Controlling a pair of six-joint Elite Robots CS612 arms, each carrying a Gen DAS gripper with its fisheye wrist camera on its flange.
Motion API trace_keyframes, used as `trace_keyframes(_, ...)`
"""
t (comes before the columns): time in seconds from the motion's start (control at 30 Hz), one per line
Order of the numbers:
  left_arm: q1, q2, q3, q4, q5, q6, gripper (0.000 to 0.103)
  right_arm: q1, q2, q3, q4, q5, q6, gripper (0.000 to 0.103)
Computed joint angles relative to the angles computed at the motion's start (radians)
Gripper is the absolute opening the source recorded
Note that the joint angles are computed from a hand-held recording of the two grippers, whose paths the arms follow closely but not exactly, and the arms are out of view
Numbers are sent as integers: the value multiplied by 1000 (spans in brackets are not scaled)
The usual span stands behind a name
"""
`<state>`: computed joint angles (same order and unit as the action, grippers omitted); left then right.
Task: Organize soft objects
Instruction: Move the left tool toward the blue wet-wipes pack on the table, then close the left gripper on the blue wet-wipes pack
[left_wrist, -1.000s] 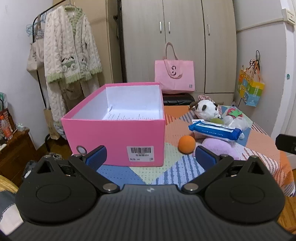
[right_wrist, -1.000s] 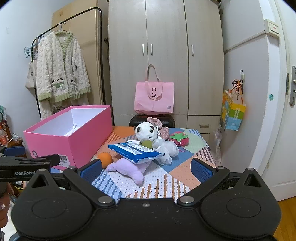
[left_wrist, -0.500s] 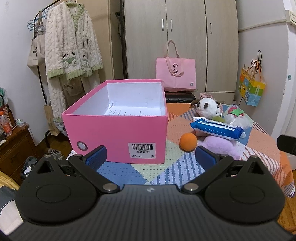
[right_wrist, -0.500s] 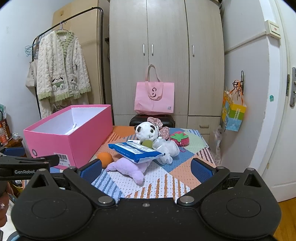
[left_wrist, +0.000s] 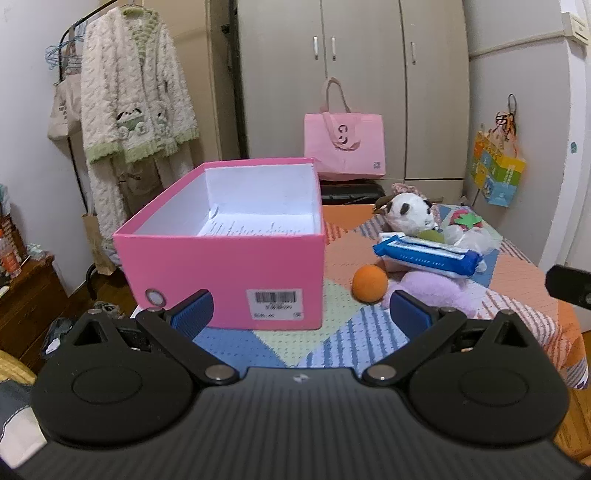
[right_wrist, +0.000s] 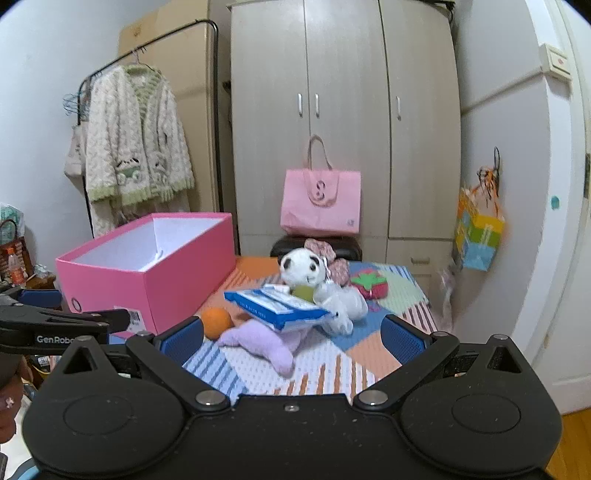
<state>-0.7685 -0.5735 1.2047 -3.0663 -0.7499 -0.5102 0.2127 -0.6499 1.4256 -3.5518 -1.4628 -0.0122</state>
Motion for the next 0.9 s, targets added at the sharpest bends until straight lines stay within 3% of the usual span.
trace_keyframes(0.13, 9, 9, -22, -60, -61, 37, 103, -16, 27, -27, -54, 73, -18, 103)
trace_keyframes(0.3, 29, 46, -102, -127, -168, 142, 103, -33, 51, -82, 27, 153, -45, 103)
trace_keyframes(0.4, 47, 70, -181, -48, -245, 167, 102, -40, 72, -127, 74, 191, -48, 103)
trace_keyframes(0.63, 89, 173, -446, 234, -412, 228, 100, -50, 136, -241, 196, 265, 5, 103)
trace_keyframes(0.73, 107, 232, -582, 389, -466, 207, 100, -48, 166, -299, 257, 263, 7, 103)
trace_keyframes(0.9, 128, 316, -762, 549, -531, 171, 100, -45, 204, -370, 299, 226, -10, 103)
